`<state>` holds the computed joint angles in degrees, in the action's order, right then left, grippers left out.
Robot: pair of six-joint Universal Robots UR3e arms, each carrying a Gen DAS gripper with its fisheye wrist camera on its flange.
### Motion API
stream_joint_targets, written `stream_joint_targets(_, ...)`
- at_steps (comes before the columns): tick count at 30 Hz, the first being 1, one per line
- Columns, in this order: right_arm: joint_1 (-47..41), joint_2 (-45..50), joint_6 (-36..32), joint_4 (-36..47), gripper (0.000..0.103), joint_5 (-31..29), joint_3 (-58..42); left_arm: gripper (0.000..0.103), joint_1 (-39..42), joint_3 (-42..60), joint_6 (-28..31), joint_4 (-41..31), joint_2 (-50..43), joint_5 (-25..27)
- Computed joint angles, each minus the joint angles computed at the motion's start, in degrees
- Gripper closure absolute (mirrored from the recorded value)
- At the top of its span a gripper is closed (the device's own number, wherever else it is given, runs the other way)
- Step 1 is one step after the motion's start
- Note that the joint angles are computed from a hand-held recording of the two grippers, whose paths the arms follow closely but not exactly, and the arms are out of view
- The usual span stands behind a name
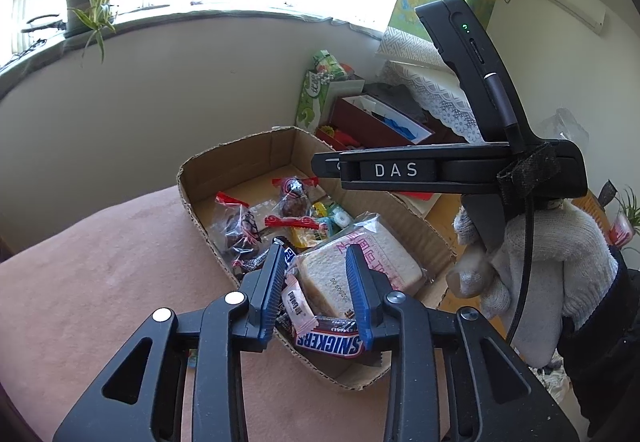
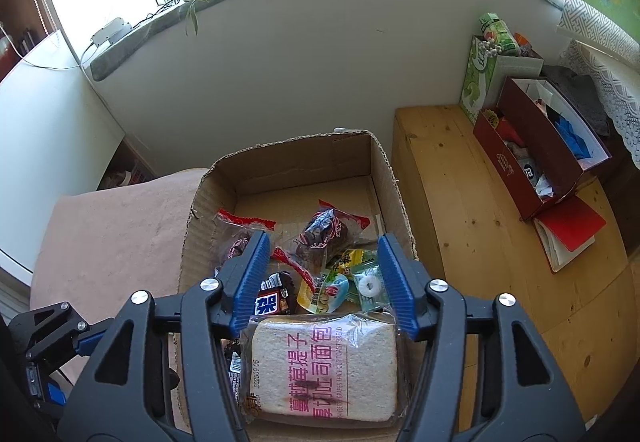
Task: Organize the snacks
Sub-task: 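Open the right tool over the box while the left tool releases the pink wrapper, then move the right tool to the orange-topped candy pouch while the left tool nears the green ball candy bag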
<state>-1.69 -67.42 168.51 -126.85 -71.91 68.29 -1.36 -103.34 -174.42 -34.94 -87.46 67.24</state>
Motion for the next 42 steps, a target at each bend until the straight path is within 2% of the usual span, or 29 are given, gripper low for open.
stream_joint_targets(4,0.2,-0.56,0.52,-0.47,0.036,-0.53,0.28,0.073,0.81,-0.73,0.38,-0.36,1.19,-0.8)
stream_joint_targets(12,1.17,-3.47,1.49,-2.12,0.035,-1.17,3.25,0.073,4.32,-4.24,2.24,-1.36,5.74,-2.99)
stream_joint_targets(16,2.19,-6.36,1.94,-4.03,0.035,-1.56,6.64,0.073,8.55,-7.13,4.44,-3.26,9.99,-5.65)
stream_joint_targets(24,5.03,-15.51,2.68,-10.26,0.035,-1.11,18.24,0.073,23.12,-13.32,12.94,-11.51,20.04,-12.53)
stream_joint_targets(32,9.29,-23.11,5.67,-16.01,0.035,1.47,30.07,0.073,35.73,-17.5,21.91,-20.36,24.55,-15.93)
stream_joint_targets(36,12.47,-26.13,8.8,-21.24,0.035,2.51,37.25,0.073,38.45,-18.74,26.17,-23.74,25.49,-16.57)
stream_joint_targets(42,21.27,-22.04,14.7,-32.2,0.035,-4.62,43.23,0.073,36.88,-19.41,31.49,-24.38,23.79,-14.77)
